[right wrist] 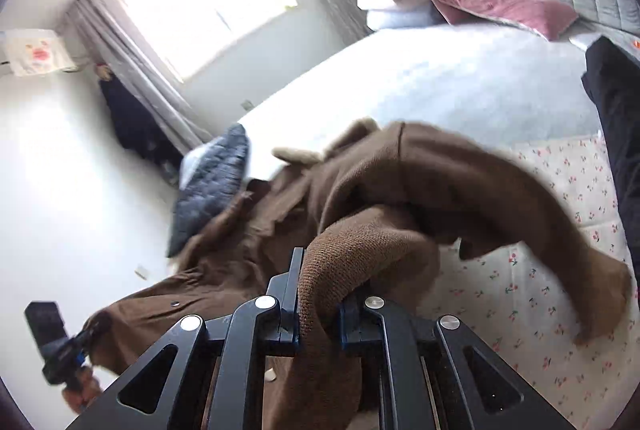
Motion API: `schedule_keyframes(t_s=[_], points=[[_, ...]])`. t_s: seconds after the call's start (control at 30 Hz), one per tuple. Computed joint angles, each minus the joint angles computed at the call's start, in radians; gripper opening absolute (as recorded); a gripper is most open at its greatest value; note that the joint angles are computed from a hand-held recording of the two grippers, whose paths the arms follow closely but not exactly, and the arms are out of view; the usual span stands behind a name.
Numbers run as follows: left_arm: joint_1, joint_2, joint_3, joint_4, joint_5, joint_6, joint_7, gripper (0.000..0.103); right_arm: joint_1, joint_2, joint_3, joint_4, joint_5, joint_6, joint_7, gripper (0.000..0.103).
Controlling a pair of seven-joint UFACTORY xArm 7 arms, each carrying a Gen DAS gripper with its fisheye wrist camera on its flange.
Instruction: Fold large clothes
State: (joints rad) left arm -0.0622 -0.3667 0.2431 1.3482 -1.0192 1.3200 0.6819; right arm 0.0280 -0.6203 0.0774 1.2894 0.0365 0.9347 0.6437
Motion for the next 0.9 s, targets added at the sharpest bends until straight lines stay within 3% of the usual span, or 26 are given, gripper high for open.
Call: schedule_keyframes(t_s=[0.13,0.2,0.27,0.4,0.43,0.5,0.6,0.63,0.67,0.7,0.9], points=[[0.034,0.072,0.081,0.127,-0.027,0.125,-0.024,0.008,0.005,0.005,0.062,0.149,-0.019,0.106,0.039,0.012],[0.072,0.108,0.107,0.184,0.016,0.241,-0.022,0.009,0.004,-0.011,0.092,0.211,-0.037,0.207,0.057,0.012],[0.107,0.105,0.108,0.165,0.075,0.315,0.028,0.01,-0.005,-0.032,0.129,0.249,-0.068,0.337,0.071,0.014],[0.179,0.032,0.064,0.038,0.325,0.389,0.201,0.02,0.026,-0.157,0.105,0.095,-0.027,0.45,0.099,0.018],[0.193,-0.002,0.042,-0.004,0.413,0.379,0.247,0.031,0.034,-0.196,0.101,0.035,-0.01,0.495,0.11,0.021],[0.223,-0.119,-0.02,-0.162,0.598,0.238,0.333,0.039,0.042,-0.26,0.097,-0.064,0.022,0.577,0.141,0.029],[0.224,-0.246,-0.028,-0.33,0.714,0.042,0.425,0.063,0.062,-0.374,0.085,-0.21,0.07,0.649,0.168,0.031],[0.214,-0.253,-0.013,-0.34,0.716,0.025,0.43,0.07,0.056,-0.402,0.095,-0.233,0.06,0.678,0.175,0.034],[0.205,-0.252,0.004,-0.339,0.713,0.019,0.429,0.074,0.048,-0.421,0.106,-0.238,0.044,0.706,0.179,0.043],[0.199,-0.242,0.02,-0.328,0.708,0.028,0.418,0.074,0.037,-0.446,0.112,-0.245,0.033,0.72,0.189,0.051],[0.167,-0.147,0.075,-0.269,0.615,0.117,0.382,0.077,-0.007,-0.581,0.099,-0.275,0.018,0.716,0.229,0.07]])
